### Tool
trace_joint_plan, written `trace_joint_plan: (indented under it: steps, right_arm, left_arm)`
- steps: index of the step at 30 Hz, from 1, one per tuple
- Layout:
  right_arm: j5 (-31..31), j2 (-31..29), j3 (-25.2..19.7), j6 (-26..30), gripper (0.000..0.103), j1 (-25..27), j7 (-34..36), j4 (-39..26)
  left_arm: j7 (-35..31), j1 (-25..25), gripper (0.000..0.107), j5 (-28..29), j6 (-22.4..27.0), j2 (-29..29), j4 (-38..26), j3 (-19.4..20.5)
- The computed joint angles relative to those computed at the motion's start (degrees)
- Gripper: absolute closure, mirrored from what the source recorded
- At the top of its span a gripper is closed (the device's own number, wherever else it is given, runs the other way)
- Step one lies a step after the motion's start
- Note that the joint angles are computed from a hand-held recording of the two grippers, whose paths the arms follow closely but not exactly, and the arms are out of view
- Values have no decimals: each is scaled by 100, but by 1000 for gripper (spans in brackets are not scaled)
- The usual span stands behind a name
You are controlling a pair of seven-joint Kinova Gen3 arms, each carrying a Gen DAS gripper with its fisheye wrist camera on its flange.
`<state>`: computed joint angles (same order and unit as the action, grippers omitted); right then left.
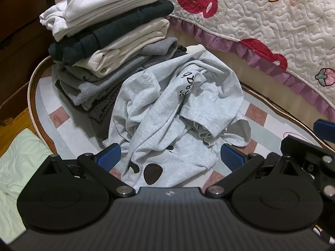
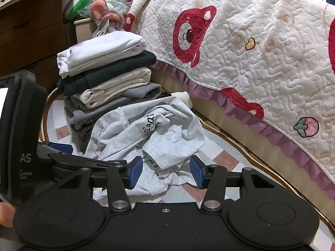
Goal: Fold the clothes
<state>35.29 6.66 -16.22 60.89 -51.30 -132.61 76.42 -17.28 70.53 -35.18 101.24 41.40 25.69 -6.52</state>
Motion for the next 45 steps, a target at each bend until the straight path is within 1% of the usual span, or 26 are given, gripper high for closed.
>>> trace_joint_plan:
  steps: [15, 28, 29, 31, 33, 34, 35, 36, 37, 38, 39, 40, 41, 42, 44, 45]
  right_arm:
    - [109, 29, -3, 34, 47, -69, -114, 19]
    - [17, 49, 27, -25, 45, -59, -122, 74]
    - [37, 47, 28, -66, 44, -55, -156, 116]
    - [291, 9, 47, -320, 34, -64, -322, 411]
    - [570, 43, 45, -567, 11, 0, -392, 773]
    - [643, 62, 138, -692, 11, -28, -361, 930]
    - [622, 110, 124, -730, 11, 49, -418, 1010]
    - [508, 157, 142, -766, 11, 127, -408, 1061]
    - [310, 164, 266, -896, 11, 145, -414, 1136]
    - [77, 137, 289, -1119, 11, 265, -470, 1250]
    - [-156, 111, 232, -1352, 11, 460, -523, 1371]
    - [-389, 90, 172, -1585, 11, 653, -569, 1492]
    - [-541, 85, 166, -1804, 11, 740, -569, 1602]
    - [-696, 82, 265, -2026, 11, 721, -551, 1712]
    - [-858, 118, 282, -2443, 11, 803, -520, 1907]
    - [-885, 180, 304, -2589, 11, 824, -497, 1950]
  left_arm:
    - [53, -12, 4, 28, -11, -3, 48, 30]
    - [155, -168, 4, 192, -109, -83, 283, 134]
    - [159, -190, 4, 205, -203, -132, 411, 149]
    - [193, -244, 5, 212, -511, -299, 835, 201]
    - [161, -388, 5, 247, -852, -485, 1366, 302]
    - [144, -469, 5, 250, -1032, -577, 1632, 366]
    - [154, -558, 6, 264, -1198, -673, 1897, 430]
    - [249, -667, 6, 334, -1319, -778, 2162, 492]
    - [435, -799, 7, 401, -1430, -889, 2428, 579]
    - [668, -851, 15, 419, -1549, -998, 2693, 579]
    - [901, -834, 34, 412, -1652, -1104, 2959, 486]
    - [1107, -863, 45, 351, -1682, -1166, 3131, 500]
    - [1220, -937, 50, 245, -1668, -1195, 3222, 619]
    - [1266, -969, 51, 222, -1740, -1250, 3349, 635]
    - [1360, -1151, 56, 183, -2085, -1417, 3686, 831]
    - [1389, -1232, 56, 181, -2255, -1474, 3833, 901]
